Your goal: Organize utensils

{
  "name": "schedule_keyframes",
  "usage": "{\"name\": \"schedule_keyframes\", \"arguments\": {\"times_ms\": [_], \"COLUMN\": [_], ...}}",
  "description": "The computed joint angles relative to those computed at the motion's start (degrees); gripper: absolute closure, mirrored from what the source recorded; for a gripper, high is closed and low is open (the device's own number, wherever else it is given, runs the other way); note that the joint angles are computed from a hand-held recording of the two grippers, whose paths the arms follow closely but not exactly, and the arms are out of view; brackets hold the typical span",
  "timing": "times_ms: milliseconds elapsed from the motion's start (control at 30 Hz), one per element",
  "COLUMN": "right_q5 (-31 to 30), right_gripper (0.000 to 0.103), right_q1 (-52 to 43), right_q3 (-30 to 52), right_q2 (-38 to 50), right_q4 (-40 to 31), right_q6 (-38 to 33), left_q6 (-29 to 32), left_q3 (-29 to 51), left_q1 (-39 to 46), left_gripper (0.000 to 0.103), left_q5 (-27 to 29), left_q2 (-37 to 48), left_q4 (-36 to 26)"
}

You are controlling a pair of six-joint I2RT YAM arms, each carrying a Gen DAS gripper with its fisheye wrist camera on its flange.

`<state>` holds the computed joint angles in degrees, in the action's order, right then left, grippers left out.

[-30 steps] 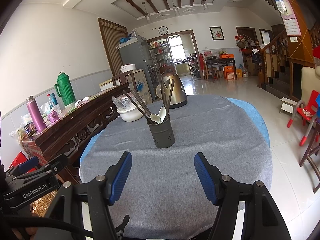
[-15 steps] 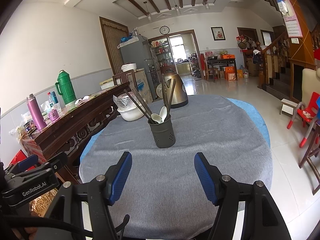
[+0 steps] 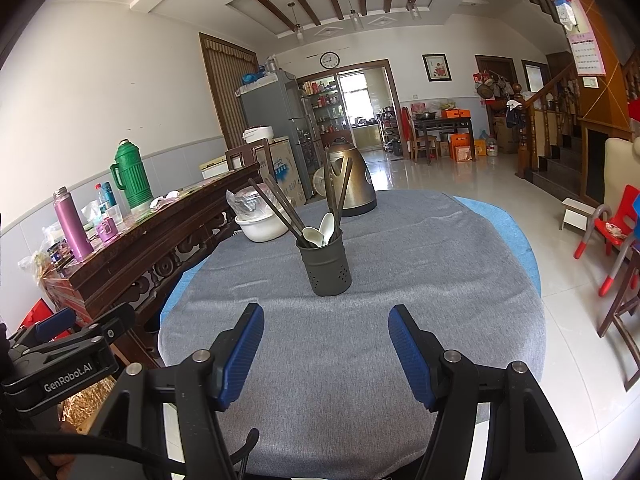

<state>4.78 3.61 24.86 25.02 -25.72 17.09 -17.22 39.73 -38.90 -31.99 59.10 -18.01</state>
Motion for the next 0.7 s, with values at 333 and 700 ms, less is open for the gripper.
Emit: {"name": "schedule_keyframes", "arguments": {"times_ms": [333, 700], "right_q5": [-0.52, -0.73], "right_gripper": [0.035, 0.035], "right_q1": [-0.42, -0.73], "right_q3": [-0.45, -1.08], "right_q2": [0.03, 3.86], "right_q4": [0.27, 3.22], "right_q6": [-0.15, -0.18], "left_q6": [0.01, 1.38], "left_q3": [-0.32, -0.20], "left_q1": [0.19, 3.31], "left_gripper": [0.002, 0.002], "left_q5": [0.14, 3.05], "left_q2": [-0.11, 1.41], "left_q4": [0.03, 1.15]}}
